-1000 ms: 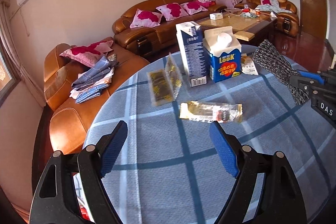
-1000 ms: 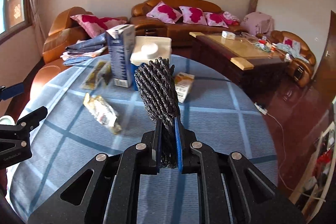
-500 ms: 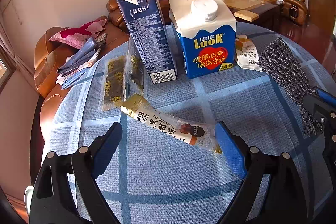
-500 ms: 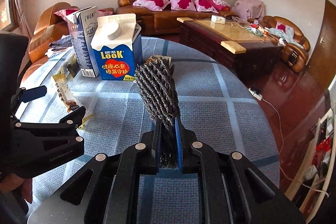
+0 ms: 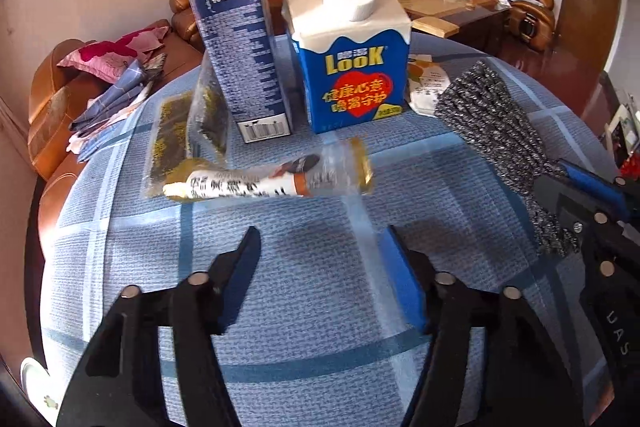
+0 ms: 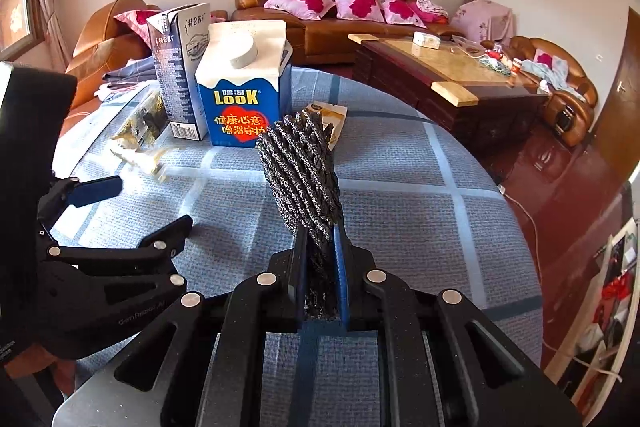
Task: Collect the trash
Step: 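Lower the left gripper onto the clear snack-stick wrapper and close on it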
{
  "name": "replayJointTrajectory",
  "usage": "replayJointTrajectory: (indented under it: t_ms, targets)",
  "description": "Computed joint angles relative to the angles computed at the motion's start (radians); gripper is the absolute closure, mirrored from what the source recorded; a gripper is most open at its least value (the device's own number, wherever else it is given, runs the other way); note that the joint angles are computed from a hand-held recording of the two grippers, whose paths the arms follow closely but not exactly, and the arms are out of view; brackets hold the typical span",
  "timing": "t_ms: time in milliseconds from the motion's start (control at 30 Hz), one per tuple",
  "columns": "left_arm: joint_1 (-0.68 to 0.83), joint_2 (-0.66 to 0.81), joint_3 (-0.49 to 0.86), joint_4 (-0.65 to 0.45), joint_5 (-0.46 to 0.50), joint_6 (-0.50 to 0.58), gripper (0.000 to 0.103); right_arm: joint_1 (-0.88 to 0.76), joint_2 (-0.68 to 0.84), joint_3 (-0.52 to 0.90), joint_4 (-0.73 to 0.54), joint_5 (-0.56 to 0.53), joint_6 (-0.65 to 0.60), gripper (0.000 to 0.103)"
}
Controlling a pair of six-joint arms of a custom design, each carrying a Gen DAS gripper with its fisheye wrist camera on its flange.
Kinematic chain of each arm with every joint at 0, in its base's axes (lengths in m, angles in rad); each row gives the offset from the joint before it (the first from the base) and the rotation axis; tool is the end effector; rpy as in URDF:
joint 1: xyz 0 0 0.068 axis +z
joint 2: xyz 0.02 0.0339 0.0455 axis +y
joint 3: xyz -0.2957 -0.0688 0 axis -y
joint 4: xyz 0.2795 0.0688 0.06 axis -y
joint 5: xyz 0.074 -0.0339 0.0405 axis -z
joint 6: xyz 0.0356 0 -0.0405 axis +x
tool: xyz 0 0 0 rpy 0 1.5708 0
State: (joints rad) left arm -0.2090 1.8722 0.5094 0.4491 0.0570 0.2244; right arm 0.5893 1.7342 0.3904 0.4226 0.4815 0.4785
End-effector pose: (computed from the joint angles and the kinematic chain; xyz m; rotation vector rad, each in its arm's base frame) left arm 0.2844 -0.0624 0.0481 0.5575 2.4201 -0.0643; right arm 0.2197 0.1271 0.0624 0.0638 2.3554 -0.0939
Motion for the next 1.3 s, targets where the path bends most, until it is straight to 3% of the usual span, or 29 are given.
replayJointTrajectory:
  t_ms: [33,67,100,133,233,533,667,700,733,767,800,1067,1200,1300]
  targets:
    - [-0.001,-0.005,0.002,-0.014,0.020,0.011,0.077,-0.003,-0.001,-0.003,0.003,-0.003,0.002,0.090]
    - [-0.006,-0.008,-0.001,-0.016,0.020,0.021,0.085,-0.005,-0.002,-0.005,0.005,-0.005,0.003,0.090]
    - [-0.010,-0.008,-0.004,-0.018,0.023,0.026,0.102,-0.005,-0.003,-0.008,0.009,-0.003,0.001,0.090]
    - [-0.004,-0.008,-0.010,-0.014,0.037,0.028,0.103,-0.001,-0.003,-0.010,0.011,-0.001,-0.001,0.090]
    - [0.012,-0.019,-0.035,0.006,0.052,0.050,0.103,0.010,-0.004,-0.015,0.020,0.008,-0.006,0.090]
    - [0.203,-0.184,-0.143,-0.028,0.219,0.186,0.103,0.039,-0.037,-0.051,0.027,0.018,0.017,0.090]
    - [0.244,-0.200,-0.134,-0.027,0.195,0.183,0.100,0.045,-0.044,-0.051,0.021,0.032,0.022,0.090]
    - [0.242,-0.189,-0.120,-0.030,0.183,0.183,0.097,0.039,-0.040,-0.046,0.016,0.029,0.025,0.090]
    - [0.241,-0.176,-0.107,-0.024,0.175,0.184,0.073,0.032,-0.037,-0.044,0.016,0.022,0.027,0.090]
    - [0.239,-0.161,-0.101,0.004,0.164,0.182,0.059,0.028,-0.036,-0.045,0.019,0.020,0.027,0.090]
    - [0.244,-0.138,-0.089,0.035,0.155,0.188,0.030,0.027,-0.034,-0.041,0.015,0.022,0.028,0.090]
    - [0.246,0.031,0.097,-0.054,0.191,0.238,0.030,0.004,-0.023,-0.024,0.016,0.008,0.015,0.089]
    - [0.260,0.089,0.190,-0.181,0.273,0.260,0.043,0.020,-0.007,-0.004,0.001,0.024,-0.002,0.089]
    - [0.265,0.084,0.184,-0.184,0.295,0.286,0.065,0.022,0.007,0.009,-0.010,0.023,-0.002,0.089]
